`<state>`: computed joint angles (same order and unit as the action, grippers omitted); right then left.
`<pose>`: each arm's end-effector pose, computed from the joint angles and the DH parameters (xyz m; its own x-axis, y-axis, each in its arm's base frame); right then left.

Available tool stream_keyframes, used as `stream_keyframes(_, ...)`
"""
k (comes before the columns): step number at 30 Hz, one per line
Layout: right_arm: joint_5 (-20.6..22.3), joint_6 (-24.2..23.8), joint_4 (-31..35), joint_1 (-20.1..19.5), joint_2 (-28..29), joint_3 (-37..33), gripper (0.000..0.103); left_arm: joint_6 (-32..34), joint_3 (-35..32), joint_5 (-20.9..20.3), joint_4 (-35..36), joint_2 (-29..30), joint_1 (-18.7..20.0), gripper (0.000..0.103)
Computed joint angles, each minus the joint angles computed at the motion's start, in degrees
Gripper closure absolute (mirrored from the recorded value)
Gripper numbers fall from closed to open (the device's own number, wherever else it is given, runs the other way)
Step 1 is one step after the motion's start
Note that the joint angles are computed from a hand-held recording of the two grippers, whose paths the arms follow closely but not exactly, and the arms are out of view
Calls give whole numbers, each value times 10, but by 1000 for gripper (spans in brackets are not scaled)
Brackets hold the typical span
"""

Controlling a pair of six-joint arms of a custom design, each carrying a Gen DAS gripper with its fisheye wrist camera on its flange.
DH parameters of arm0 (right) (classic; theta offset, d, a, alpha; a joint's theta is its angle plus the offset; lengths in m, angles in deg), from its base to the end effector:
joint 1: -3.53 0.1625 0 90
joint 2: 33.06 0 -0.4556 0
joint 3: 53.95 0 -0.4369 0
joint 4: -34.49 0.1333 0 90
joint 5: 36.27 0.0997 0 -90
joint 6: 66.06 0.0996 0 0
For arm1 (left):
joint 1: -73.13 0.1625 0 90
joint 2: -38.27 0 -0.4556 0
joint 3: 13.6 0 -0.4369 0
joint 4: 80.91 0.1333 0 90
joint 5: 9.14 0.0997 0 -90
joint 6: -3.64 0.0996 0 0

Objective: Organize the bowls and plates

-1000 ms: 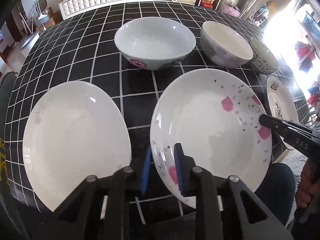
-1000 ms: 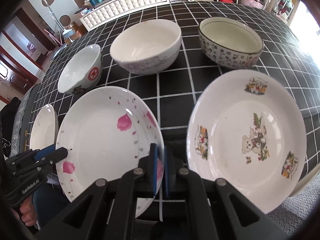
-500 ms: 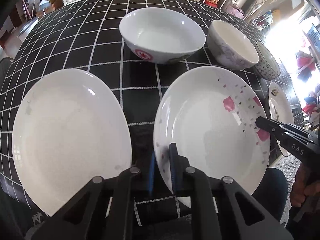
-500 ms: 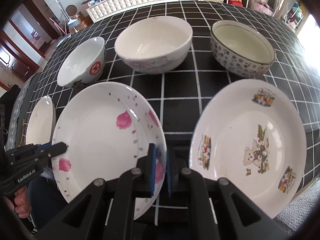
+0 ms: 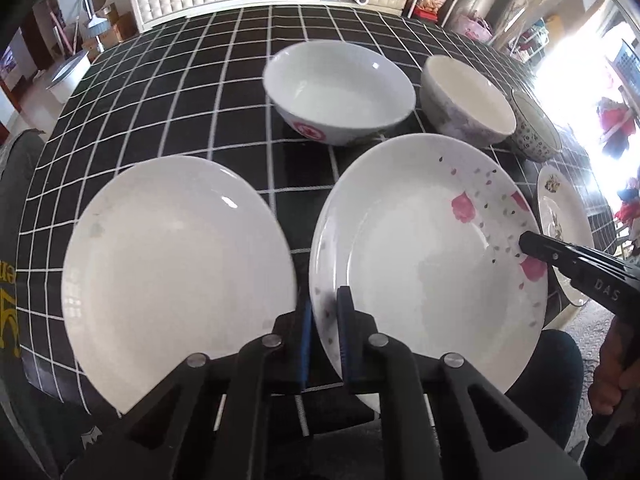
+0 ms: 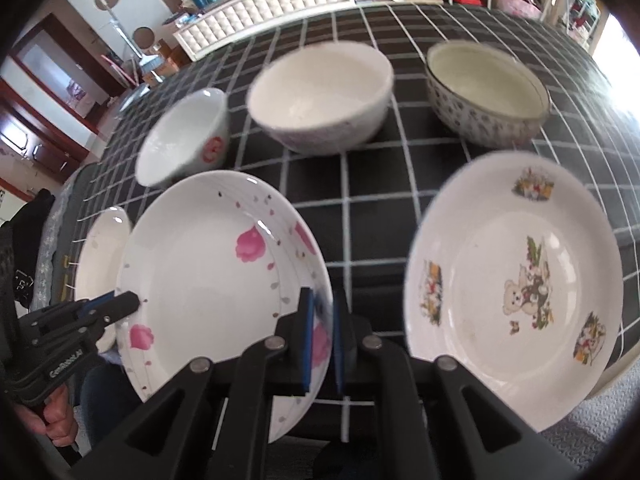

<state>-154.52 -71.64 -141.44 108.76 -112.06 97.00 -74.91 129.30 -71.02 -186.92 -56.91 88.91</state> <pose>0.1725 -0.3057 0.1333 -0.8510 -0.2115 0.4806 -0.3393 0.9201 -0.1958 -0.2314 -0.2527 0.1659 -0.8027 -0.0449 -0.5948 0.1611 0.9438 -0.2886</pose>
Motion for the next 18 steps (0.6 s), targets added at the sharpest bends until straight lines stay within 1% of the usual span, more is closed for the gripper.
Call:
stream_keyframes(3,9,10,8,19,-3,-8,91,-19,-2,8,29,-22,-8,92)
stream_keyframes(5,8,15,7,32,6,-16,91,-32,-7,14,54,-33,-16,92)
stream_keyframes(9,24,24,5,55,30,-30,91,-73,-18,26,133,-79,-34,93)
stream_keyframes(14,34,24,-5,84,83,-53,91,-125,-23,27,230,-140,-46,92)
stream_keyframes(15,36,25,-7,89,97,-59,91,-143,-23,23,254,-153,-55,93)
stream_keyframes(18,41,33,-2,105,136,-80,91,-178,-25,19,305,-185,-62,93)
